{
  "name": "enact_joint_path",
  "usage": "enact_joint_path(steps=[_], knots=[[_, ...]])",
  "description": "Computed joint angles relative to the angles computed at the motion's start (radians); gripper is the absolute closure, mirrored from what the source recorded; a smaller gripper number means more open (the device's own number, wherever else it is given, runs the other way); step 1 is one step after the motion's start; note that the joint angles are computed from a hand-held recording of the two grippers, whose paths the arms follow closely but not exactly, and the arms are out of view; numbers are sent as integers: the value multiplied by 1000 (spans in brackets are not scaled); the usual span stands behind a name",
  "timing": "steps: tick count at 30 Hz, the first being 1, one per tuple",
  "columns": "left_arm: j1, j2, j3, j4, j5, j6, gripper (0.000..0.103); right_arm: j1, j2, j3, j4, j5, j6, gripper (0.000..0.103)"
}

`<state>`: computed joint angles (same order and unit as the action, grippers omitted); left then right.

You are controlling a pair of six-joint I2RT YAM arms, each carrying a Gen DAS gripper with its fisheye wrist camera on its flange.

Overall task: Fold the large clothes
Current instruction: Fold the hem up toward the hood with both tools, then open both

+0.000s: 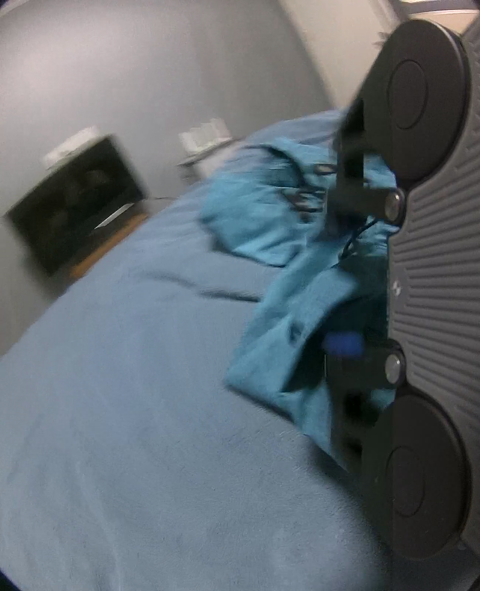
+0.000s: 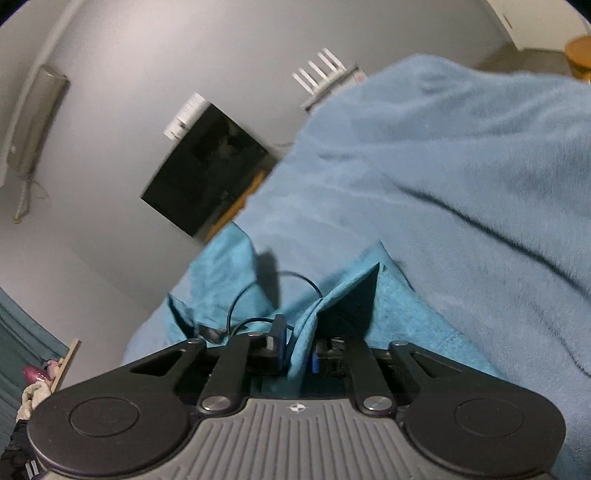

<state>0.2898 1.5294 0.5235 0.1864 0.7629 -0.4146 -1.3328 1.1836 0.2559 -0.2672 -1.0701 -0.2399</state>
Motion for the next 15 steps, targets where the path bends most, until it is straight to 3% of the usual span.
enact_joint_path(steps=[2, 3, 5, 6, 7, 11, 13, 15], knots=[[46, -34, -66, 134, 33, -110, 12, -17, 68, -1, 39, -26, -17, 66], [68, -46, -87, 176, 65, -133, 12, -34, 79, 2, 44, -46, -19, 55], [91, -102, -111, 152, 93, -91, 12, -77, 41, 0, 26, -81, -27, 38], [89, -144, -121, 111, 73, -38, 12, -92, 0, -12, 39, -105, -20, 19], [79, -186, -138, 80, 45, 13, 12, -100, -59, -30, 56, -115, -5, 14], [-27, -286, -226, 70, -90, 187, 12, -1, -368, -90, 27, -39, 5, 17], [-102, -256, -240, 91, -150, 235, 12, 174, -535, -153, 83, 114, 77, 21], [-198, -206, -262, 163, -268, 264, 12, 392, -664, -214, 123, 333, 113, 25]])
